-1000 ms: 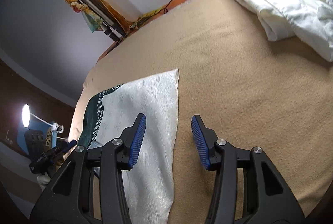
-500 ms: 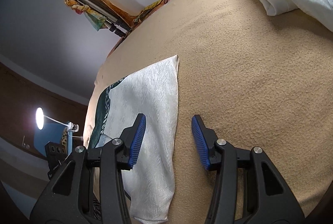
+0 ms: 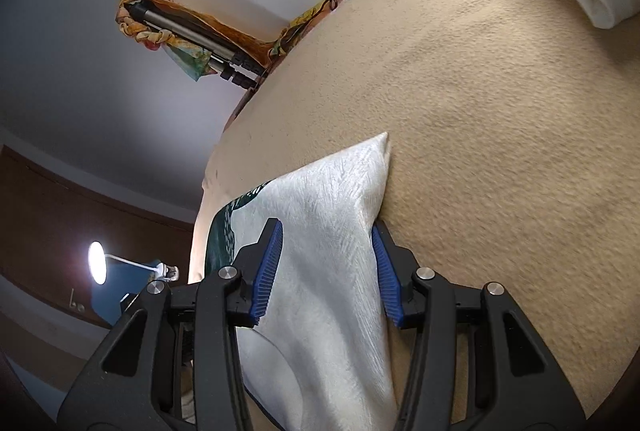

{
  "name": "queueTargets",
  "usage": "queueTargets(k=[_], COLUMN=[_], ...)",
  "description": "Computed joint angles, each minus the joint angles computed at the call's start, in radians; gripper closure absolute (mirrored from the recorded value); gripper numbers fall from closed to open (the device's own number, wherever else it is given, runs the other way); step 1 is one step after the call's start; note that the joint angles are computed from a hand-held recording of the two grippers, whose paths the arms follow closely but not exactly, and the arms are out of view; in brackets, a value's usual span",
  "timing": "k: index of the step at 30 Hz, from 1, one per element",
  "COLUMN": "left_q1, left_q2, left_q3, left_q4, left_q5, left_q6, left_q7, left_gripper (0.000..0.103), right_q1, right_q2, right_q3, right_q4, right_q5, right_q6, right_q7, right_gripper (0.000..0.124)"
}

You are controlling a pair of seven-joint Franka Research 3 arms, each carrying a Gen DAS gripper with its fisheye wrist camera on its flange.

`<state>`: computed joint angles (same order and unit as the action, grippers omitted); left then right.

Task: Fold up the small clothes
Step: 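Close the right tool on the white edge while the left tool grips the green side, then lift the folded bundle with both tools and carry it onto the white shirt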

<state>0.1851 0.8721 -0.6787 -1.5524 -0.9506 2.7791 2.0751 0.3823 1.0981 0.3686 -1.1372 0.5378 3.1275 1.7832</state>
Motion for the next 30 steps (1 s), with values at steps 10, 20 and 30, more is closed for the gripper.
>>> queueTargets(k=[10, 20, 30], left_q1=[0.057, 0.057, -0.07], left_q2=[-0.029, -0.021, 0.092], left_q3=[-0.103, -0.169, -0.14], left_q4=[-0.067, -0.058, 0.146], left_q5=[0.013, 0.153, 0.353], left_q6=[0.146, 0.209, 0.161], left_q7=[0.147, 0.124, -0.006], left_gripper=[0.102, 0.102, 0.102], right_q1=[0.13, 0.225, 0.193], right_q2=[-0.034, -0.154, -0.286], right_q3=[-0.214, -0.367, -0.383], right_q4=[0.042, -0.063, -0.232], right_q5=[-0.111, -0.238, -0.284], right_q6=[-0.102, -0.121, -0.072], right_q7=[0.136, 0.249, 0.264], right_gripper=[0.117, 0.118, 0.118])
